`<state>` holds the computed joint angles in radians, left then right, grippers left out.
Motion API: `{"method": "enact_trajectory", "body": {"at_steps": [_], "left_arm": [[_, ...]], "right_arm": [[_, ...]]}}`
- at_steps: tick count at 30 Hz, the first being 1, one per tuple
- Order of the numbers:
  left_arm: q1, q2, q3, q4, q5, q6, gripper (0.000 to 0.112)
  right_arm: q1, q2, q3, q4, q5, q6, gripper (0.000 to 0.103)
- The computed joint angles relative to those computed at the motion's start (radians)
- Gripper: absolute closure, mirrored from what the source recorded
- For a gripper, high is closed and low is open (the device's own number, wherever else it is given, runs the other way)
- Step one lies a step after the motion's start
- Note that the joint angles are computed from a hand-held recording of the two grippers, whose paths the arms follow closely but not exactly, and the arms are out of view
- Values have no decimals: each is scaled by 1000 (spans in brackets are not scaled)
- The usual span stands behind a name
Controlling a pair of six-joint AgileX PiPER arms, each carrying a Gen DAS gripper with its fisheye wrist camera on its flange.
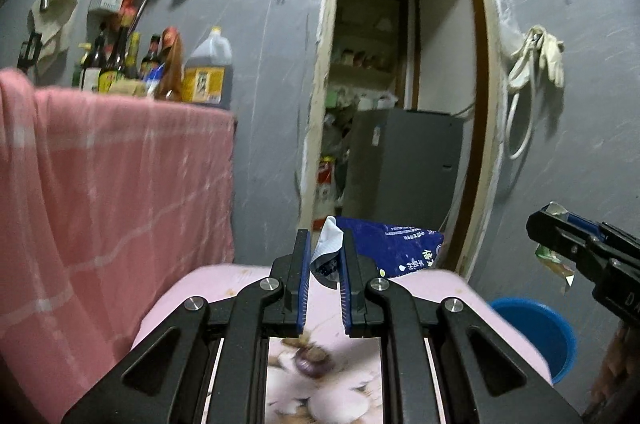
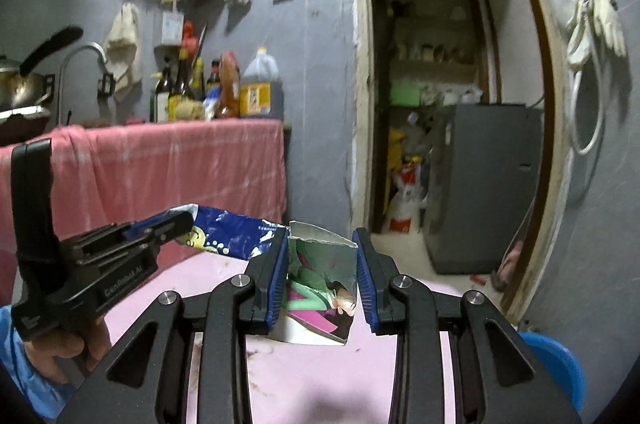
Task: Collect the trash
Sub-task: 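Lift both held items and carry them over the blue basin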
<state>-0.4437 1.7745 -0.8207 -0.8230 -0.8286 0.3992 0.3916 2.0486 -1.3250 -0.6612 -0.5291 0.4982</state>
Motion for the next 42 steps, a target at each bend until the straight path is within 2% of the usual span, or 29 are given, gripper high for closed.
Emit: {"method": "enact_trajectory", "body": {"at_steps": [5, 12, 21, 33, 39, 42], "left_arm": [[-73, 2, -53, -40, -32, 58, 102], [-146, 58, -172, -71, -21, 126, 102], [-204, 187, -375, -122, 51, 218, 102], [-227, 339, -593, -226, 141, 353, 102], [-234, 402, -679, -290, 173, 416, 102], [-235, 436, -736, -362, 198, 496, 102]], "right_arm": [[-44, -50, 62, 95, -63, -86, 74], [-120, -88, 147, 219, -149, -207, 74], [-203, -78, 187, 322, -195, -282, 74], [-301, 1, 174, 340, -219, -199, 74], [-327, 38, 152, 347, -195, -163, 74], [-342, 64, 132, 328, -178, -132, 74]]}}
